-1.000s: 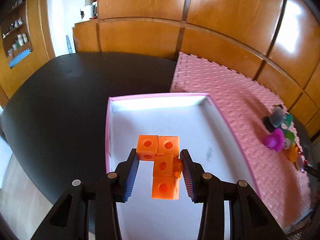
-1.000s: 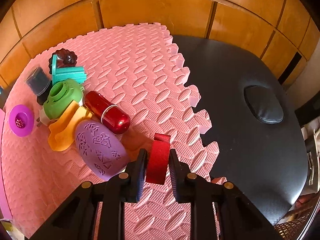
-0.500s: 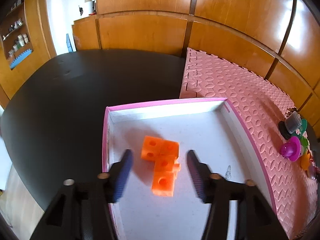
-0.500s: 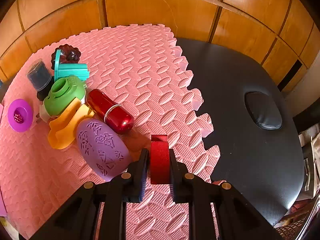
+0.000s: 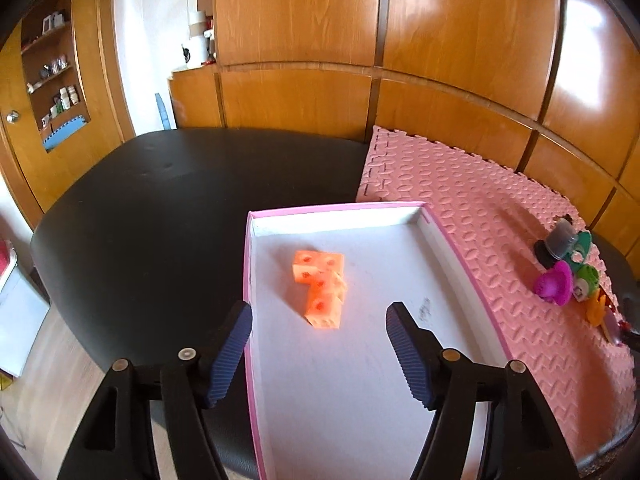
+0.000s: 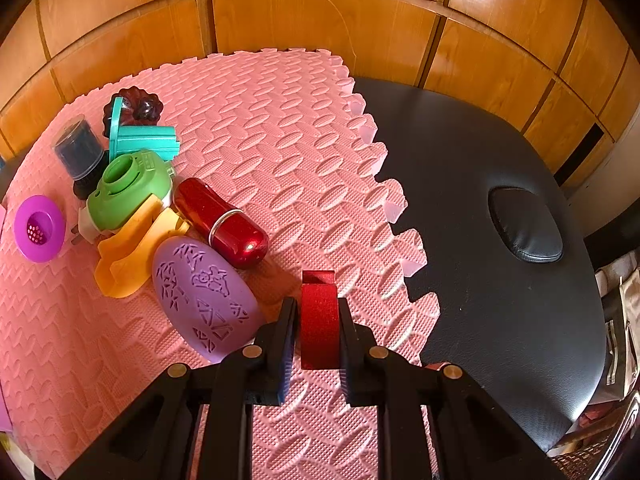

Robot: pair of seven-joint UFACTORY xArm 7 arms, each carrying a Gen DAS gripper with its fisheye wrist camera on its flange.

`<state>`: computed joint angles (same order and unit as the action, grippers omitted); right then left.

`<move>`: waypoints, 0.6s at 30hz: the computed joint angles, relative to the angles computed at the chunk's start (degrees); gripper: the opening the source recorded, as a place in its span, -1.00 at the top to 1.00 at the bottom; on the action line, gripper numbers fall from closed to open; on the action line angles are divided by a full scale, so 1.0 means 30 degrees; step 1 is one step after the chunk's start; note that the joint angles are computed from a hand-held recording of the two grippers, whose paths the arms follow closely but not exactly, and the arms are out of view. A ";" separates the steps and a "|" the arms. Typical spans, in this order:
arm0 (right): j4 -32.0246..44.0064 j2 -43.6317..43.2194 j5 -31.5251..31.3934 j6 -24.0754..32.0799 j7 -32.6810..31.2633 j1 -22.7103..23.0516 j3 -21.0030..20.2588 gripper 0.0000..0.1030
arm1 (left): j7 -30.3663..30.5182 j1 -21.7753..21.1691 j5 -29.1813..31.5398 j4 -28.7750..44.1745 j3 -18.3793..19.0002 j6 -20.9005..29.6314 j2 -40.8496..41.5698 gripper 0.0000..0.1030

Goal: Organize rigid objects
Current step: 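Carry the orange cubes into the white box and open the left tool, then carry the red block into the white box and open the right tool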

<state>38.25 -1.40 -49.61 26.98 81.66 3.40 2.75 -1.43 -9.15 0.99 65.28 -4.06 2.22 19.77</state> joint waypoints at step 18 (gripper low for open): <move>-0.0240 -0.0266 -0.0096 0.0044 0.0752 -0.0113 0.0028 0.73 | -0.2027 -0.1884 0.1441 -0.2609 0.1379 -0.1159 -0.1666 -0.37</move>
<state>37.53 -2.20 -49.89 27.11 83.91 3.06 2.84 -7.51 -14.80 5.31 57.45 0.08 -1.26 14.77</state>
